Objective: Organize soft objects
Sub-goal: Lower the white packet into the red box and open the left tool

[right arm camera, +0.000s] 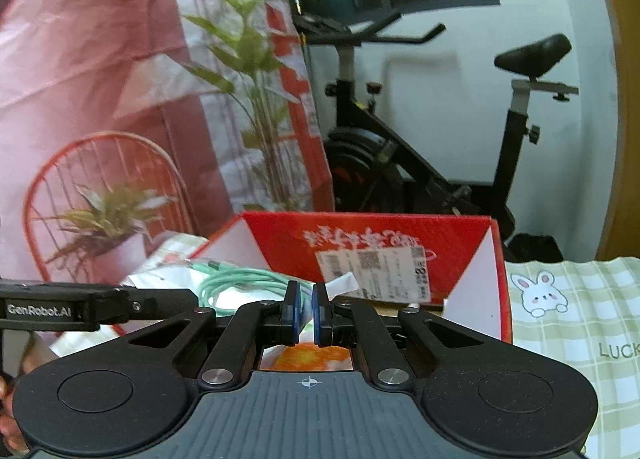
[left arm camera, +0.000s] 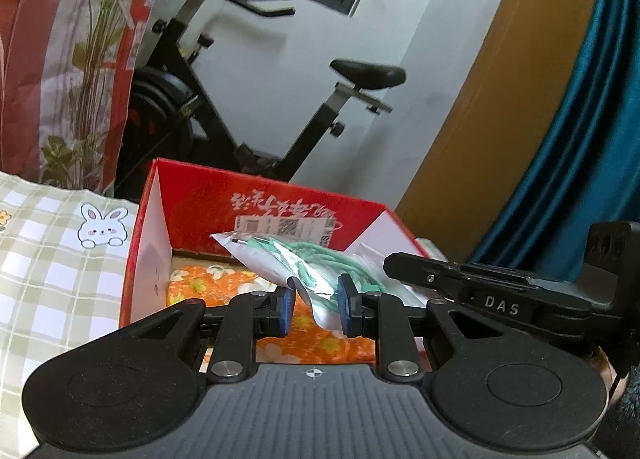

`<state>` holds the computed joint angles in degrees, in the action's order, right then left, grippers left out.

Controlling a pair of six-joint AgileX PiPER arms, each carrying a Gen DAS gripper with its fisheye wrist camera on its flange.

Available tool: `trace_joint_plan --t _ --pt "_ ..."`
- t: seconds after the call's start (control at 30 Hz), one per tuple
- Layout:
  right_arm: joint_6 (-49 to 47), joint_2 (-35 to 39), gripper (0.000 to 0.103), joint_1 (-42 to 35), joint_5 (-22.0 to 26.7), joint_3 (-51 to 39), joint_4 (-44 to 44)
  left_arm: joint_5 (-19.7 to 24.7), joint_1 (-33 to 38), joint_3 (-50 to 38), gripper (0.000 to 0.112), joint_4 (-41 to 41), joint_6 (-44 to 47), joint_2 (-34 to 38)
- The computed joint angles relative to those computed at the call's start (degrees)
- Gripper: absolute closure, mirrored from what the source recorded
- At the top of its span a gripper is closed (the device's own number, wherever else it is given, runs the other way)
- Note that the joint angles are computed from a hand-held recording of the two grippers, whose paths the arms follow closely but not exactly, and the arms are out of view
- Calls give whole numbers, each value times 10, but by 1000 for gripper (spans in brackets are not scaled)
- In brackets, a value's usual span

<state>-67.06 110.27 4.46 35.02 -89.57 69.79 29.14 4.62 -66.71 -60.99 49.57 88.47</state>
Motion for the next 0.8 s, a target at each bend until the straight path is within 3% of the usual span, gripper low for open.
trace_joint_plan --t 0.2,0.23,0.33,0.53,0.67,0.73,0.8 --pt "86 54 98 21 -25 -59 -97 9 -7 -52 88 100 -97 42" --pt "100 58 97 25 -30 -63 -116 11 -8 -58 84 122 -117 45" --pt "131 60 96 34 -45 -62 -153 16 -15 -68 56 191 -173 46" --pt "101 34 84 30 -62 -25 -125 22 -10 -57 46 229 -190 22" --pt "76 8 65 23 -64 5 -94 9 -13 -39 32 250 -195 -14" --pt "52 -9 51 19 -68 26 -69 9 -13 -35 30 248 -193 -30" --pt "40 -24 44 18 -73 42 -59 13 -11 -32 29 244 -192 -43"
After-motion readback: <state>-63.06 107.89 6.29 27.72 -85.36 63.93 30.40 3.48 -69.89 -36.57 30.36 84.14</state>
